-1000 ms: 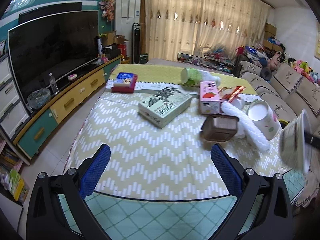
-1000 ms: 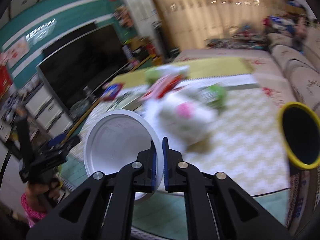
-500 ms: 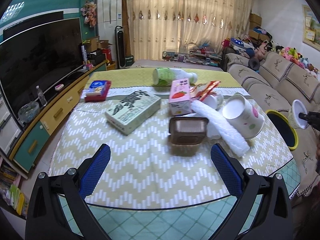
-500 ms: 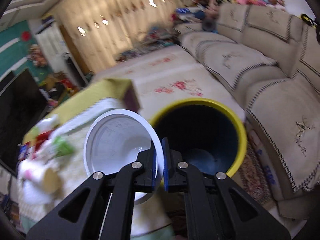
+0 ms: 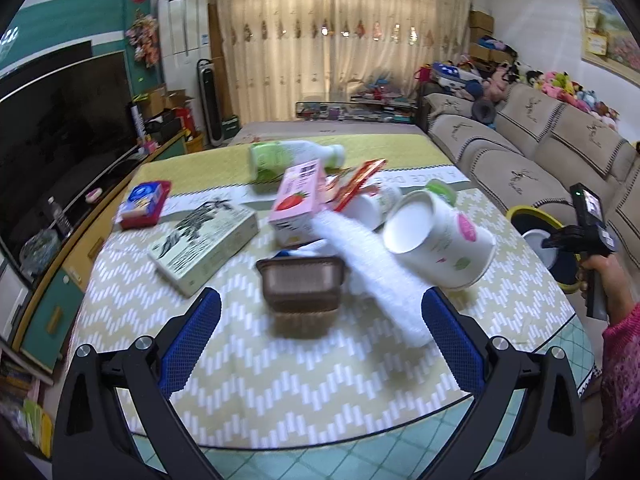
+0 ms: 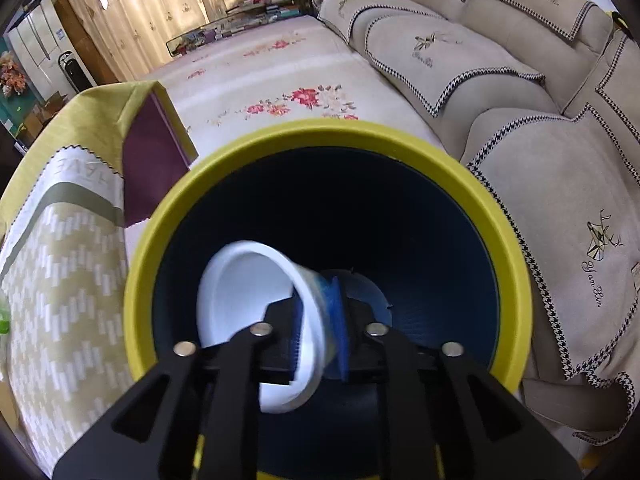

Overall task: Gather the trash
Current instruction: 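Carry the plate with the right tool over the yellow bin and release, then grasp the white pink-leaf cup with the left tool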

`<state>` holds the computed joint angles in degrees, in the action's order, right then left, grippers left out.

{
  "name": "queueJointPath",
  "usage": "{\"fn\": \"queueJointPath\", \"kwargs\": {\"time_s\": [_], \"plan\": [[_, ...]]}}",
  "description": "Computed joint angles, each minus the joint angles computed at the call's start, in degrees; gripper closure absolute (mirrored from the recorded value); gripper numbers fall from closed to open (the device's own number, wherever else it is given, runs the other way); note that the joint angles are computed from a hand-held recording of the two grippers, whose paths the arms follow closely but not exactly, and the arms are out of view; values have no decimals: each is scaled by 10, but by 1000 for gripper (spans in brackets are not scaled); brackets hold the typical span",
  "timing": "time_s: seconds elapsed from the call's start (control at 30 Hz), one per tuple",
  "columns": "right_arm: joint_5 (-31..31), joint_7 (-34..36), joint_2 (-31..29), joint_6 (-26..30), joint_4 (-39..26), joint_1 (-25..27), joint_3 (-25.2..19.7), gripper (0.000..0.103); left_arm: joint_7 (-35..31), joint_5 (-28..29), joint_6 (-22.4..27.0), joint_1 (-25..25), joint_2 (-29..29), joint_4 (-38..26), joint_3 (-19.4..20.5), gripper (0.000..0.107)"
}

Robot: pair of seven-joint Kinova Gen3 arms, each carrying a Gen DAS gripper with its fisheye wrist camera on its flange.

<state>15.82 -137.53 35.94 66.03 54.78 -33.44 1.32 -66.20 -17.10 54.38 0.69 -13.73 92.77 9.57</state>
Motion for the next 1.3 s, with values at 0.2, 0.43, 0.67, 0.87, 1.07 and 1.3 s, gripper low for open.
{"fn": "queueJointPath", "kwargs": {"time_s": [0.2, 0.43, 0.67, 0.87, 1.07, 1.3], "plan": [[12, -13, -23, -34, 38, -4, 2, 67, -14, -3, -7, 20, 28, -19, 14, 8], [28, -26, -60, -57, 80, -12, -3, 63, -24, -43, 3, 61, 74, -50, 32, 8], [35, -33, -82, -79, 107, -13, -12, 61, 2, -99, 24, 119, 126, -89, 34, 8], [38, -36, -94, -98, 125, -13, -16, 58, 13, -158, 48, 170, 167, -119, 15, 8], [36, -36, -101, -110, 136, -9, -19, 58, 23, -210, 76, 212, 204, -142, -5, 8], [27, -34, -101, -121, 148, -1, -21, 58, 26, -217, 60, 227, 214, -146, -24, 19]]}}
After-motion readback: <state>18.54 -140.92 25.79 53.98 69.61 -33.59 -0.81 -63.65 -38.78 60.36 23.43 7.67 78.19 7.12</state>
